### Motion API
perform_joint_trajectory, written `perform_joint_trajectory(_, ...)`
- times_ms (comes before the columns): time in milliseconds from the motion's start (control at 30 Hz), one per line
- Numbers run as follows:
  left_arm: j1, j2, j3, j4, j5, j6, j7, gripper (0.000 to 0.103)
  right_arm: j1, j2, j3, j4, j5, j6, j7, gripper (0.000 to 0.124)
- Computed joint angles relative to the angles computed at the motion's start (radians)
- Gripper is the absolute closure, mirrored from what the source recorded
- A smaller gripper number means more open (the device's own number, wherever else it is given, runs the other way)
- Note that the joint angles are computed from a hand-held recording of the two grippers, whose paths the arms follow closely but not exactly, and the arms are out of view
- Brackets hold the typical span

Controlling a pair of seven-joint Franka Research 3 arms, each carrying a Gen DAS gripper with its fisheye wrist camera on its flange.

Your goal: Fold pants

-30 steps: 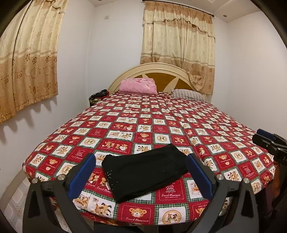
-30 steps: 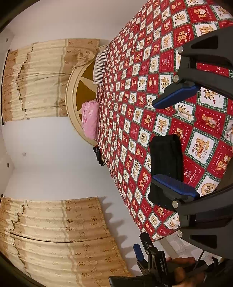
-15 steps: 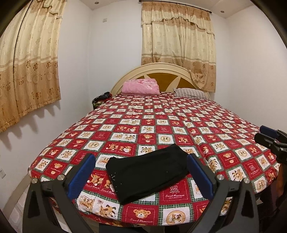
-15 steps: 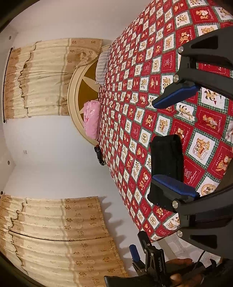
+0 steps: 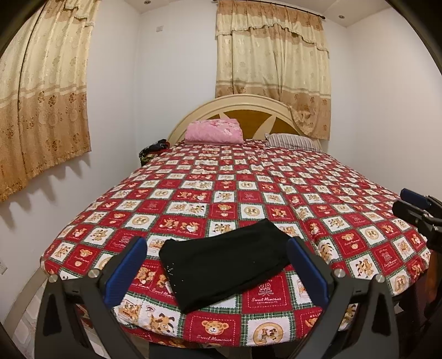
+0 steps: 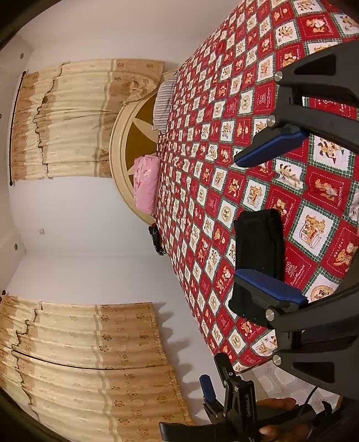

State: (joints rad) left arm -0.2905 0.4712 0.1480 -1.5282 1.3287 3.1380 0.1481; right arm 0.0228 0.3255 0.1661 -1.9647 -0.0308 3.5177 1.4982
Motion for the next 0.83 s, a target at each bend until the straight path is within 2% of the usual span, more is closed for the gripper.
perform_joint_trajectory(100,0.048,0.010,-0.057,-0.011,-0.110,0.014,0.117,0.000,0.017,0.003,-0.012,0.001,0.009,-0.002,-0.018,0.047)
perform_joint_trajectory(167,0.032,0.011,-0.039,-0.018,-0.141,0.018,0.129,0.000,0.033,0.007,-0.024,0.003,0.023,-0.003,-0.038,0.047)
perform_joint_trajectory(267,0.038,0.013,-0.048,-0.031,-0.223,0.016,0.197,0.000,0.046,0.011,-0.031,0.005,0.040,-0.006,-0.061,0.047)
perform_joint_trajectory(433,-0.024,0.014,0.026,-0.042,-0.263,0.026,0.209,0.000,0.039,0.017,-0.020,0.009,0.045,-0.008,-0.072,0.047)
perform_joint_trajectory(600,-0.103,0.023,0.131,-0.033,-0.216,0.031,0.128,0.000,0.044,0.023,-0.020,0.014,0.057,-0.014,-0.085,0.047)
perform_joint_trajectory(633,-0.130,0.027,0.167,-0.028,-0.181,0.036,0.086,0.000,0.042,0.024,-0.017,0.015,0.058,-0.016,-0.087,0.047)
perform_joint_trajectory(767,-0.140,0.034,0.185,-0.013,-0.103,0.043,0.025,0.000,0.041,0.032,-0.013,0.022,0.063,-0.022,-0.094,0.047)
perform_joint_trajectory(833,-0.112,0.037,0.152,-0.006,-0.094,0.046,0.032,0.000,0.036,0.034,-0.008,0.022,0.063,-0.024,-0.093,0.047)
